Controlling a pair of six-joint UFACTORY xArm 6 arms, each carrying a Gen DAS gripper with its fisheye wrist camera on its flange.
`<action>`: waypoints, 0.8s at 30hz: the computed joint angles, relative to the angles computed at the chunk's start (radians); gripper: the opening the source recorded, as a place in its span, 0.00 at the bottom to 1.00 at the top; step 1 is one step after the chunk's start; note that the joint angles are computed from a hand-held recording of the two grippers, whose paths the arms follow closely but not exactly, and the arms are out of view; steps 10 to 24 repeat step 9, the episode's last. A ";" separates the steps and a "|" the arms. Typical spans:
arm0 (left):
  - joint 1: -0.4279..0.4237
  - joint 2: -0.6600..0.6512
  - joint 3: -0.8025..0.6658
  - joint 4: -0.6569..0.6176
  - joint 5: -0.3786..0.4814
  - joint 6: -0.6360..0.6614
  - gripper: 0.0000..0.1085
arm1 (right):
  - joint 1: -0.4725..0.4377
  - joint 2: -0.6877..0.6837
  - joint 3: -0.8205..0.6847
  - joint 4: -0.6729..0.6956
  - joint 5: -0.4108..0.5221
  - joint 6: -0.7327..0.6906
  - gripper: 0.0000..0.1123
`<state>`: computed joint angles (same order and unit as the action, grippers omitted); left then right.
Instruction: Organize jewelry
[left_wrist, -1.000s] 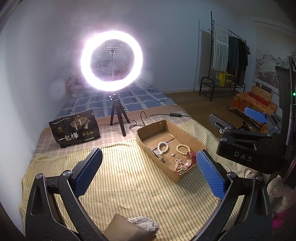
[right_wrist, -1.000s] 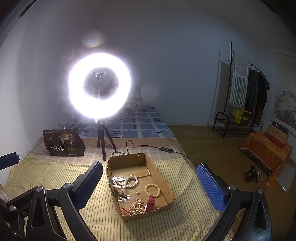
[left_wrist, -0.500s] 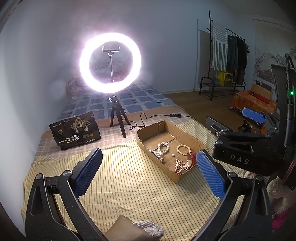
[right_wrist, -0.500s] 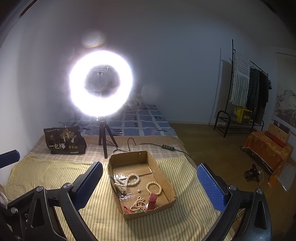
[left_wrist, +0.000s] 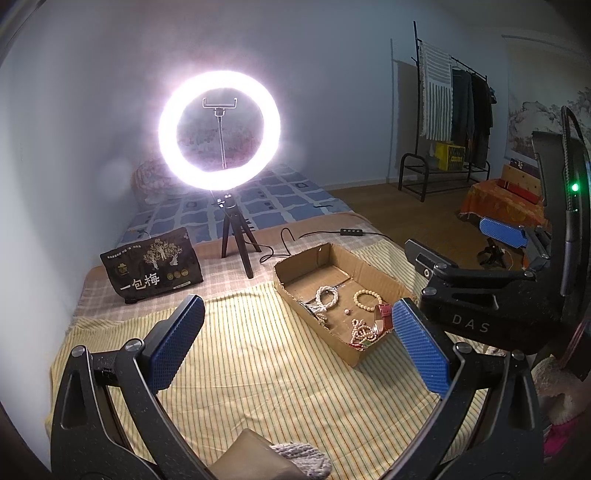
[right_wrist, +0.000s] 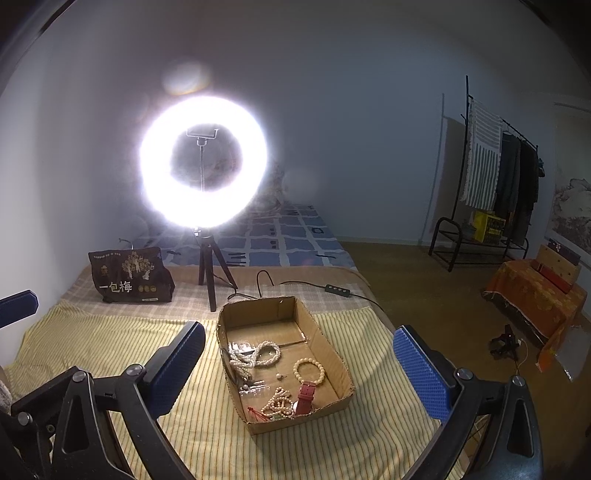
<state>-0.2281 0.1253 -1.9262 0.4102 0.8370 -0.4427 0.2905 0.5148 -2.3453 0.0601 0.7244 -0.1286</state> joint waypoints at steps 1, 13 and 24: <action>-0.003 -0.007 0.011 0.008 -0.002 -0.007 0.95 | 0.001 -0.002 0.003 -0.001 -0.001 0.000 0.91; -0.002 -0.011 0.023 0.027 -0.026 -0.009 0.95 | 0.001 -0.006 0.009 0.000 0.003 0.004 0.91; -0.002 -0.011 0.023 0.027 -0.026 -0.009 0.95 | 0.001 -0.006 0.009 0.000 0.003 0.004 0.91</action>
